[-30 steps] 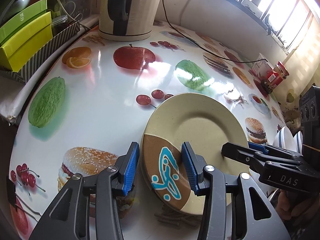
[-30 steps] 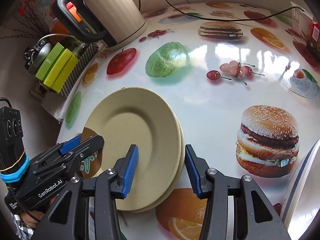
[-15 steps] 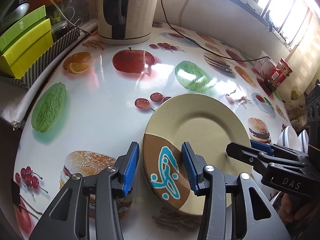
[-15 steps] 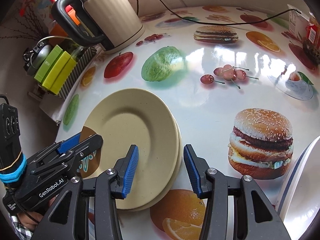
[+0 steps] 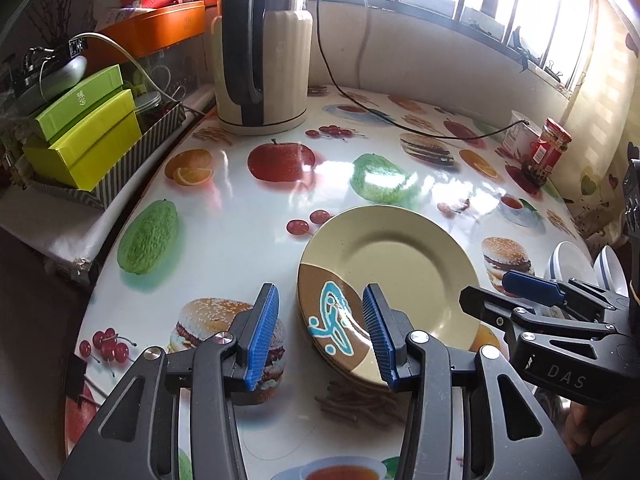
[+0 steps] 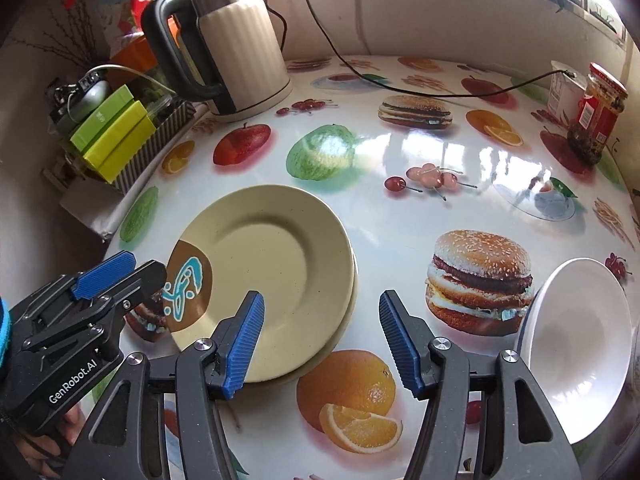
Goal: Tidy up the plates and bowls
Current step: 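Move both open grippers toward the white bowls on the table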
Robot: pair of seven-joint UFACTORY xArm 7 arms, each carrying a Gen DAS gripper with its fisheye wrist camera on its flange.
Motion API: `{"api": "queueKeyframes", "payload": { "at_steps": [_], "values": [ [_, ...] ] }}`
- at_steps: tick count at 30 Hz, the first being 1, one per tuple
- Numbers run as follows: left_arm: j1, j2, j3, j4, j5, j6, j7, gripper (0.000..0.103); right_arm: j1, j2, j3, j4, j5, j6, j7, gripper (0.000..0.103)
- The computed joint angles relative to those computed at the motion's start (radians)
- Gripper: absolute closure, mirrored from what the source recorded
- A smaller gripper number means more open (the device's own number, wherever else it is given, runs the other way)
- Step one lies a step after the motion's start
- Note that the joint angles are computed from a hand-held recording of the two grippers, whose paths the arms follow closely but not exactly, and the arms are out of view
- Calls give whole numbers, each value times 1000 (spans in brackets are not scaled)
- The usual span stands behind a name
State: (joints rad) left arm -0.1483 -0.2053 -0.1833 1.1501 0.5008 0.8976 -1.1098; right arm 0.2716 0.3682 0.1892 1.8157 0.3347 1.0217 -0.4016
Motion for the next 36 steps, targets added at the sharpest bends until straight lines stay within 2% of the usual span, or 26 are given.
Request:
{"api": "queueKeyframes", "payload": {
  "at_steps": [8, 14, 19, 23, 26, 29, 33, 36],
  "values": [
    [-27, -20, -45, 32, 31, 69, -34, 58, -27, -162, -21, -180, 32, -122, -11, 40],
    [-56, -1, -69, 73, 75, 58, -51, 58, -57, -267, -54, -292, 51, -185, 1, 40],
    [-84, 39, -65, 115, 75, 6, -30, 58, -80, -318, -82, -342, 26, -223, 37, 40],
    [-117, 110, -62, 191, 91, 26, -5, 58, -101, -347, -104, -376, 1, -257, 81, 40],
    [-144, 156, -34, 225, 21, -15, 63, 58, -117, -355, -116, -392, -51, -293, 120, 40],
    [-163, 194, -14, 249, -33, -65, 105, 58, -132, -360, -125, -405, -62, -324, 124, 40],
    [-187, 263, 7, 318, -69, -80, 153, 58, -151, -348, -133, -408, -47, -335, 107, 40],
    [-193, 316, 25, 367, -153, -108, 216, 58, -161, -332, -134, -409, -47, -357, 86, 40]
  ]
}}
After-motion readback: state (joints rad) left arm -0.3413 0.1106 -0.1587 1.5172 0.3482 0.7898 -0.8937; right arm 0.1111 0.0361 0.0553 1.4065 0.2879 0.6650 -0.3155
